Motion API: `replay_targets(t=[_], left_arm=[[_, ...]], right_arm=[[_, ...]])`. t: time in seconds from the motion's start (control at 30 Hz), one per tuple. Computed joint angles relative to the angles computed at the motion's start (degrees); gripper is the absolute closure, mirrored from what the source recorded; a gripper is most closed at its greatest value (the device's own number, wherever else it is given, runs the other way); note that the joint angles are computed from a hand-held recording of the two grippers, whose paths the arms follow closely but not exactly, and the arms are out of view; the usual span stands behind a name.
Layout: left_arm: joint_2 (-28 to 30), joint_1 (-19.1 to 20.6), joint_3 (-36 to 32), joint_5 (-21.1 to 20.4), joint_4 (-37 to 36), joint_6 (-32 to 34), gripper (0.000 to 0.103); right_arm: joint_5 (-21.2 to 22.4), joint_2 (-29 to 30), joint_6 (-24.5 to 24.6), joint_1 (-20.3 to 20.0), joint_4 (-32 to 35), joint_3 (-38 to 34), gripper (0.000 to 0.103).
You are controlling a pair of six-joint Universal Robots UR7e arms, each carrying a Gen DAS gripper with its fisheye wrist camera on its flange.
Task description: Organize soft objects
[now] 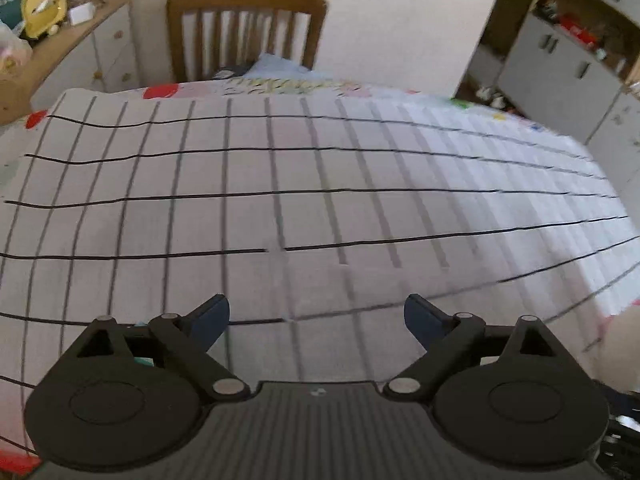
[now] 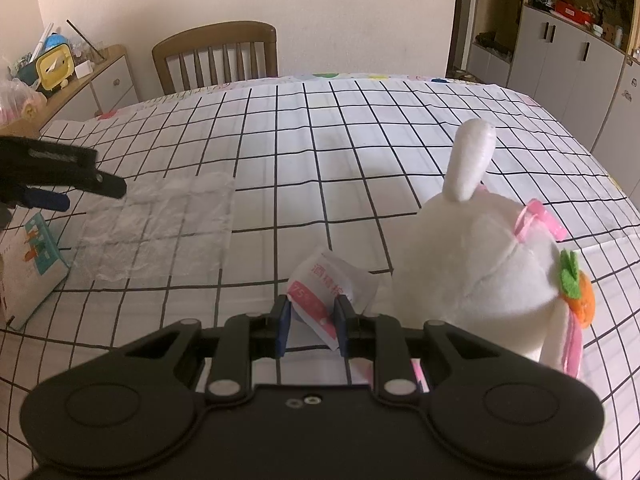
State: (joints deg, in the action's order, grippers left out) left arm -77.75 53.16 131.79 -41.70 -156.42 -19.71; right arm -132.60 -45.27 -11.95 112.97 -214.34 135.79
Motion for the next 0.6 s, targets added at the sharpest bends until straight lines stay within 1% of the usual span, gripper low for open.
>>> replay_targets(t=[0.1,0.17,0.2,0.33,0.4,0.43,0.47,0.5,0.53,0.57,0.6], left_arm=[[0.98,0.7,-0.34,-0.18,-0.08,1.58,0.008],[1.78,0.08,-0.15,1.18,0.05,2.85,0.008],[1.94,-0.2,0.02,1.11,-0.17,3.27,0.008],[3.04,-1.29,0.66,-0.67,-2.37,5.25,0.008],[4.17,-2.15,1.26,-1.01,-4.15,7.25,0.009],[4.97,-2.83,1.76,-0.45,-5.6,8.83,0.017],[5.83,-3.69,2.29,0.62,-6.98,10.25,0.031],[6.54,-4.38,2.73,1.11,-8.42,11.6,0.037],[6.81,-4.68,2.89,0.48,-9.36,12.03,0.048],[7.11,-4.97,2.83,0.47,-9.42,12.16,0.057],[7.45,-5.27,2.73,0.51,-9.48,12.53,0.061]], right_arm=[[0.11,-0.11,-0.06,-0.07,0.23,-0.02,0.08],[0.11,-0.1,-0.07,-0.06,0.24,-0.04,0.08],[0.1,-0.08,-0.04,-0.06,0.23,-0.04,0.08],[-0.06,-0.05,-0.33,-0.01,0.35,-0.12,0.08],[-0.05,-0.07,-0.4,-0.04,0.4,-0.13,0.08],[-0.05,-0.05,-0.45,-0.04,0.37,-0.11,0.08],[-0.07,0.02,-0.5,-0.03,0.27,-0.08,0.08],[-0.11,0.03,-0.61,-0.01,0.26,-0.07,0.08],[-0.12,0.1,-0.75,0.0,0.17,-0.06,0.08],[-0.15,0.16,-0.9,0.0,0.1,-0.07,0.08],[-0.21,0.22,-0.98,0.02,0.08,-0.11,0.08]])
